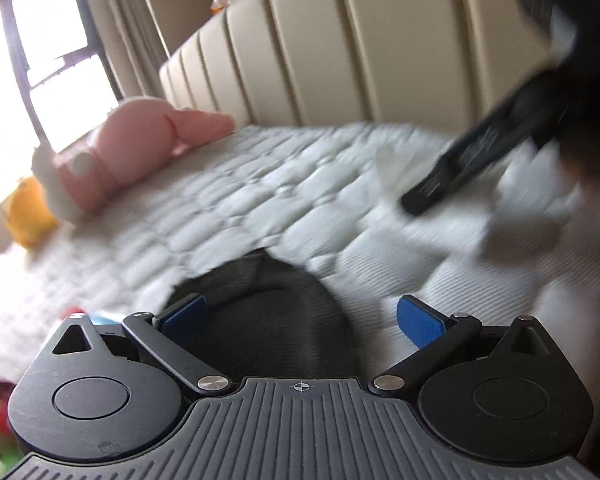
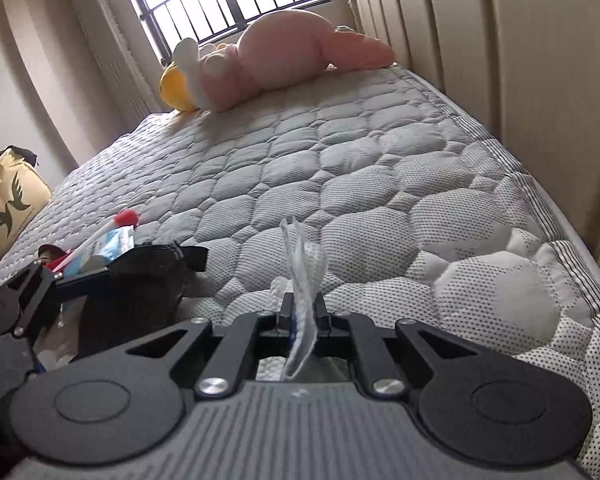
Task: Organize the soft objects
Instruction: 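Hold the container with the left tool while the right tool wipes its inside with tissue, then lower the container onto the mattress and open the left tool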
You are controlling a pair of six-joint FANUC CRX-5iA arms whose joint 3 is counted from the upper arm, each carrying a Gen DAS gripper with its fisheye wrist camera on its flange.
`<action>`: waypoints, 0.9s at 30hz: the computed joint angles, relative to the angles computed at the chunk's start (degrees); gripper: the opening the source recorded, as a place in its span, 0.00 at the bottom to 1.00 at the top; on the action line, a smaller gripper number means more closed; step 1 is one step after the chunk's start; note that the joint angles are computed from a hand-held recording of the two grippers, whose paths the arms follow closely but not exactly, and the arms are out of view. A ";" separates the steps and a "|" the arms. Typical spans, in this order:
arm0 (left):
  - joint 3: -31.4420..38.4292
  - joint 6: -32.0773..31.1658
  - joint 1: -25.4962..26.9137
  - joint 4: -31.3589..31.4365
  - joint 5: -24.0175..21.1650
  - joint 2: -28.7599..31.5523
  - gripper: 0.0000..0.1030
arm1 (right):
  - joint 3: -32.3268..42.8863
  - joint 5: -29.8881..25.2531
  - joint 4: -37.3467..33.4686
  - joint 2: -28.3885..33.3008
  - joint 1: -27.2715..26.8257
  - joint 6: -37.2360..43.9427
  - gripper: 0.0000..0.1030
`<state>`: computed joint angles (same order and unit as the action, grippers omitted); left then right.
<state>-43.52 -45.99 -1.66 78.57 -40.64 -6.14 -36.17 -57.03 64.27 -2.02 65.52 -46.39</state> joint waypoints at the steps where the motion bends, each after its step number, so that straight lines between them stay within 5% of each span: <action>1: -0.12 -0.89 -0.93 0.17 2.11 0.05 1.00 | -0.57 0.56 0.44 -0.16 -0.15 -0.77 0.09; 11: 8.46 19.71 4.97 -14.91 -5.63 5.09 1.00 | -2.27 1.55 3.40 -0.28 -0.52 -4.67 0.09; 13: 10.57 24.26 6.23 -16.30 -8.69 6.42 0.91 | -2.31 0.57 3.53 -0.62 -0.10 -4.88 0.09; 15: 13.94 30.81 8.02 -18.35 -13.47 8.61 0.66 | -2.09 -0.65 3.53 -0.81 0.23 -4.78 0.09; 17: 18.42 38.36 9.81 -19.64 -19.90 12.06 0.63 | -1.55 -1.72 3.47 -0.80 0.42 -4.22 0.09; 24: 25.88 54.65 16.35 -15.01 -34.61 20.75 0.56 | 0.00 4.85 11.92 -0.41 -2.97 -5.87 0.09; 27: 24.73 55.49 18.13 -10.86 -31.68 20.77 0.62 | 2.59 11.31 18.55 1.74 -6.38 -5.68 0.08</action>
<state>-18.79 9.50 16.47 67.71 -72.32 14.63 -33.59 -45.72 82.82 -0.27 59.15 -52.06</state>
